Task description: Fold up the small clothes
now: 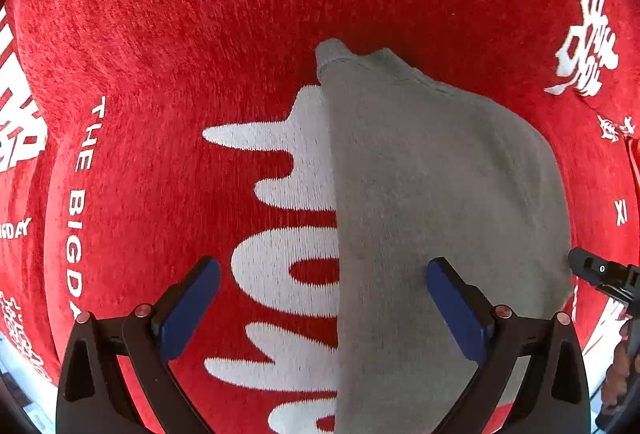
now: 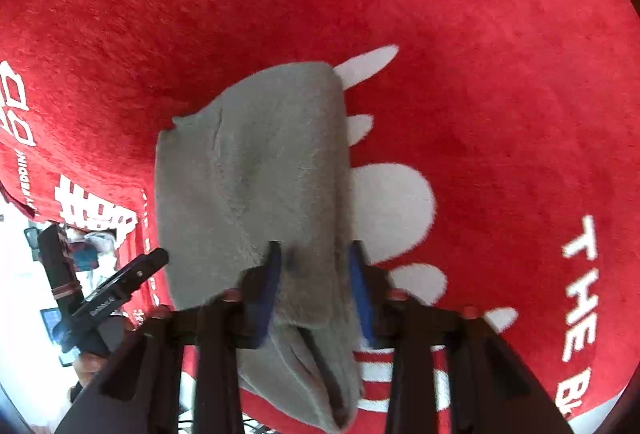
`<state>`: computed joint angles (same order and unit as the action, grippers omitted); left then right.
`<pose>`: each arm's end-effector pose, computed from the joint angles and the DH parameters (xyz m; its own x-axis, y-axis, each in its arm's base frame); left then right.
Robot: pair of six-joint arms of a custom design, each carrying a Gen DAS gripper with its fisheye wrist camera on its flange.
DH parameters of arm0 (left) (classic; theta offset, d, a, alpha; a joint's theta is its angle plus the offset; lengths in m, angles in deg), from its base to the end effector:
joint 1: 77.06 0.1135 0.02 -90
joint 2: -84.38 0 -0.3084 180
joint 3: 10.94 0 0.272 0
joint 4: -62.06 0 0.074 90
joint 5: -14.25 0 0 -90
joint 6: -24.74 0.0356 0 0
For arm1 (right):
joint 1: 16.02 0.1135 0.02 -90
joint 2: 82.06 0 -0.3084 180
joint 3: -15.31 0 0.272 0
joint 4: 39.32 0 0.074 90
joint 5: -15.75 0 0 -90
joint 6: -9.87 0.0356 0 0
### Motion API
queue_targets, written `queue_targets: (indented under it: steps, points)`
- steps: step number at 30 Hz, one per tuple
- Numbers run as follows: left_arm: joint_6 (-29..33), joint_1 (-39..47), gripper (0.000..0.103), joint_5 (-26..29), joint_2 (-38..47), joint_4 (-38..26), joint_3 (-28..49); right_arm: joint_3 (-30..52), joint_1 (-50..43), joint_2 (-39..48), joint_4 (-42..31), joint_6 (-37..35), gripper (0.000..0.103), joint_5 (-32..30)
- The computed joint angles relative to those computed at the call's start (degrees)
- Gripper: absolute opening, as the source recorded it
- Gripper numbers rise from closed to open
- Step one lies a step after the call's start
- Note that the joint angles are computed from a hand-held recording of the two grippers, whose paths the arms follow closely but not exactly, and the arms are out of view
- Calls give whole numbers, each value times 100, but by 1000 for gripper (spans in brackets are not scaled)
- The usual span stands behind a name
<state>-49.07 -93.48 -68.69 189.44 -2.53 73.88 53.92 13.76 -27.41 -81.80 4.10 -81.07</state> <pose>0.3491 -0.1074 0.2083 -0.8362 0.5349 -0.1207 0.5460 0.8327 -0.0924 0.1368 0.0832 0.1966 -0.6186 0.7842 0.0483 0.6815 0.5050 0.5297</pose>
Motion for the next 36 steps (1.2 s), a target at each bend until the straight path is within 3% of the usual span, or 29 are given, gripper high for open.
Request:
queue_targets:
  steps: [5,9,12,15,19,25,28,36]
  points:
    - [-5,-25,103,-68,64,155,-76,195,16,304,365,-509,9,-58]
    - [-41,29,103,20,148,170,-92,338,-118,708,125,-956,9,-164]
    - [-75,-57,103,-29,181,227,-122,51,-274,544,174,-883,10,-307]
    - [-19,-118,103,-113,73,328,-259,-115,-291,122,93,-627,17,-322]
    - [-69,-172,103,-107,82,263,-202,-226,-242,-317,-132,-474,45,-333]
    - [-97,-196,103,-127,88,322,-246,-368,-246,-662,-211,-386,49,-427]
    - [-78,-188,103,-117,113,306,-221,-495,-253,-591,145,-266,54,-514]
    - [-10,-134,103,-1,165,215,-133,-680,-336,-431,612,-152,55,-705]
